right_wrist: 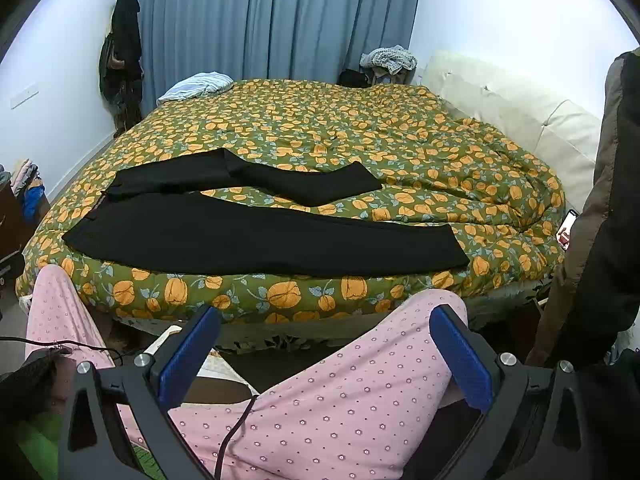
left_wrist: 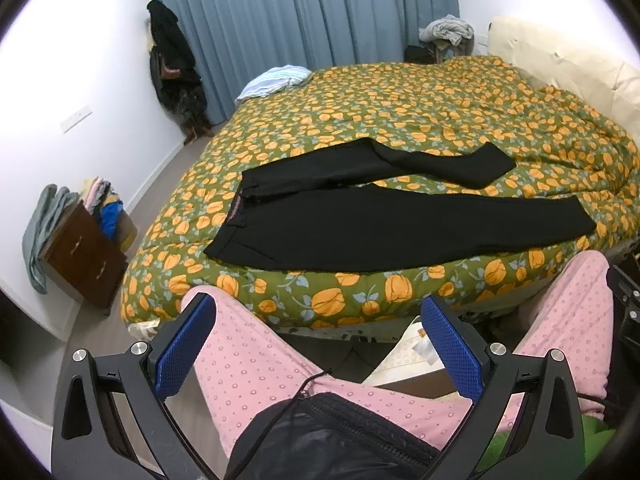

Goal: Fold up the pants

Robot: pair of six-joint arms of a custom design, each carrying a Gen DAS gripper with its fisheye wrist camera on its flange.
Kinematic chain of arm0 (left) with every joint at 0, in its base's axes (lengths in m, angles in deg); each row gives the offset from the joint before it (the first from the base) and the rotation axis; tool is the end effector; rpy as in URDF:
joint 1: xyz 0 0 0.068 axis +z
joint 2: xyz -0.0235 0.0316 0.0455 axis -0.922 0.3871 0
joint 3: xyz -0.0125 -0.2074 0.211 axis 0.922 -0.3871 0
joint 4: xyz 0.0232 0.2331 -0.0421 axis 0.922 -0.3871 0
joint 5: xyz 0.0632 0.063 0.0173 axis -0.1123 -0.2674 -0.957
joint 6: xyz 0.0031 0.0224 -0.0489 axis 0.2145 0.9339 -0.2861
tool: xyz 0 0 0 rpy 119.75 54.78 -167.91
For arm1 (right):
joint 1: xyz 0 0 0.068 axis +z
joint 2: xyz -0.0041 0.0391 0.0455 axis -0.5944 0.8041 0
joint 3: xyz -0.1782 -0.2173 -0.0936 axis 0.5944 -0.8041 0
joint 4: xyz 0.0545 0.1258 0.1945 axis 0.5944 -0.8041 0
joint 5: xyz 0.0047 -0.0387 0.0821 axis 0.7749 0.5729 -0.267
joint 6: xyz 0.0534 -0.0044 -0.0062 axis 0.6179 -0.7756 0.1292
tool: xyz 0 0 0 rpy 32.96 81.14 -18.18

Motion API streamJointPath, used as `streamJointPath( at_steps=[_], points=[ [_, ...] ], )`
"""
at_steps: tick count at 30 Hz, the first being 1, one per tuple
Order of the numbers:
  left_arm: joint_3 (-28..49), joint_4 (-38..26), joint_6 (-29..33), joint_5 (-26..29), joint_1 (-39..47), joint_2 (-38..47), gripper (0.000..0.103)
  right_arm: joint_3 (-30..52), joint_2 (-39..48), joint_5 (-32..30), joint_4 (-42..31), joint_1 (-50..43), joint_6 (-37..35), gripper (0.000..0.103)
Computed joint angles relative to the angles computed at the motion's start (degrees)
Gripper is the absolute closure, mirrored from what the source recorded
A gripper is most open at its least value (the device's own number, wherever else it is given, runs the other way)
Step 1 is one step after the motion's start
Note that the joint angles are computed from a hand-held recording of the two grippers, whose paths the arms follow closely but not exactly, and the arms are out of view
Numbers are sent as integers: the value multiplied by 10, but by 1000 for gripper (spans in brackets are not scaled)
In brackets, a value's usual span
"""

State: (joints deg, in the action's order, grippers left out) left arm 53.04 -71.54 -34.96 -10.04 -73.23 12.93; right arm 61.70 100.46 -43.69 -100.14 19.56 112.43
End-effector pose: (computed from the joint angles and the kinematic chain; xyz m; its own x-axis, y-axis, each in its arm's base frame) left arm 0.1466 -0.0034 0.3948 -0.7246 -0.0277 -0.6886 -0.2025 0.9637 0.1742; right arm 0.1501 0.1829 0.3840 -0.7076 -0.0983 -0.6997 -0.0214 0.9928 -0.1178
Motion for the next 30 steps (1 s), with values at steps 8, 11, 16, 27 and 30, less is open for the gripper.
streamJointPath(
  at_steps=[8, 11, 16, 27, 30],
  points=[
    [-3, 2, 4, 1, 2, -3, 1, 2, 4, 1, -1, 4, -1, 0],
    [-6, 3, 2, 5, 7, -6, 1, 4, 5, 1, -2, 4, 0, 0],
    [-8, 3, 5, 17, 24, -9, 1, 3, 3, -1, 0, 2, -3, 0],
    [-8, 4, 8, 19, 26, -9, 1, 8, 8, -6, 1, 4, -6, 0],
    [-8, 4, 10, 20, 28, -9, 1, 8, 9, -5, 1, 5, -5, 0]
  ],
)
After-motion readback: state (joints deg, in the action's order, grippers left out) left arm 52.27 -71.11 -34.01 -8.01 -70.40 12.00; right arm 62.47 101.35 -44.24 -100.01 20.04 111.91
